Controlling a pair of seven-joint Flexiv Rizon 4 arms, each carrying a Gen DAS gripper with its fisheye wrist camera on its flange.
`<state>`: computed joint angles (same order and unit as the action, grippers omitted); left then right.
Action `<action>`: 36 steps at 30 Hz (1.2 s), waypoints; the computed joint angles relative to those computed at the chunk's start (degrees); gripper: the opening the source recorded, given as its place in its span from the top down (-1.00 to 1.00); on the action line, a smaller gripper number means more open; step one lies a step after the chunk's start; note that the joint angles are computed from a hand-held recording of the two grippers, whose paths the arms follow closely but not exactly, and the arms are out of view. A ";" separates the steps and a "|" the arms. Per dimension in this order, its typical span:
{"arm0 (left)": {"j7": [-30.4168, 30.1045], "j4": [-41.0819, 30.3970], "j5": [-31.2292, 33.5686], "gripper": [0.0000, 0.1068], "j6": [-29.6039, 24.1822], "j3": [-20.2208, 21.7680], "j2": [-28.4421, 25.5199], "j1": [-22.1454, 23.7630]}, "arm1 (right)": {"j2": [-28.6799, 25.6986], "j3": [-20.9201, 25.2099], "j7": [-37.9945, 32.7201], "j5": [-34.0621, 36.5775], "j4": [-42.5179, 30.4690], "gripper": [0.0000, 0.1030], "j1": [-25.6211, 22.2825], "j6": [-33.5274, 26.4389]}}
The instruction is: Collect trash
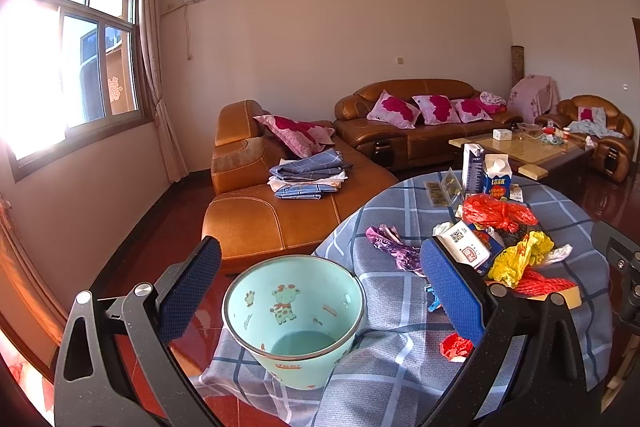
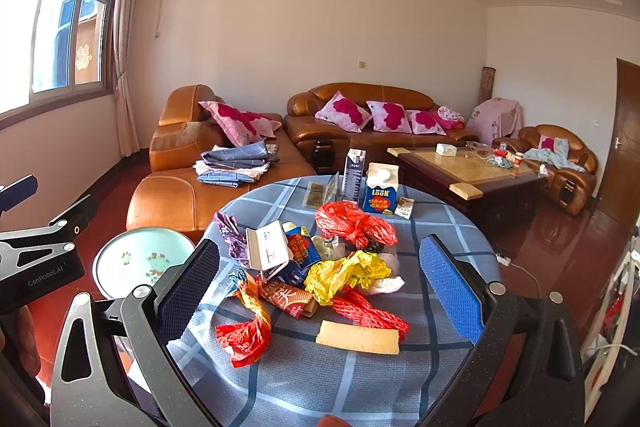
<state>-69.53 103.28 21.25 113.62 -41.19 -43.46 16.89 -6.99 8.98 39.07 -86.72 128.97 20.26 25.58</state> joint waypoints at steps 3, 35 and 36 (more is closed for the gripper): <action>-0.04 -0.08 -0.02 -0.82 0.00 0.10 0.02 -0.07 | -0.05 0.03 -0.03 -0.02 -0.05 -0.91 -0.01 0.01; -0.22 -0.12 -0.19 -0.83 -0.19 0.01 0.40 0.18 | -0.08 -0.01 0.19 -0.26 0.19 -0.91 -0.01 -0.20; -0.16 -0.16 -0.15 -0.82 -0.15 0.06 0.34 0.10 | -0.04 -0.02 0.27 -0.30 0.25 -0.91 -0.04 -0.19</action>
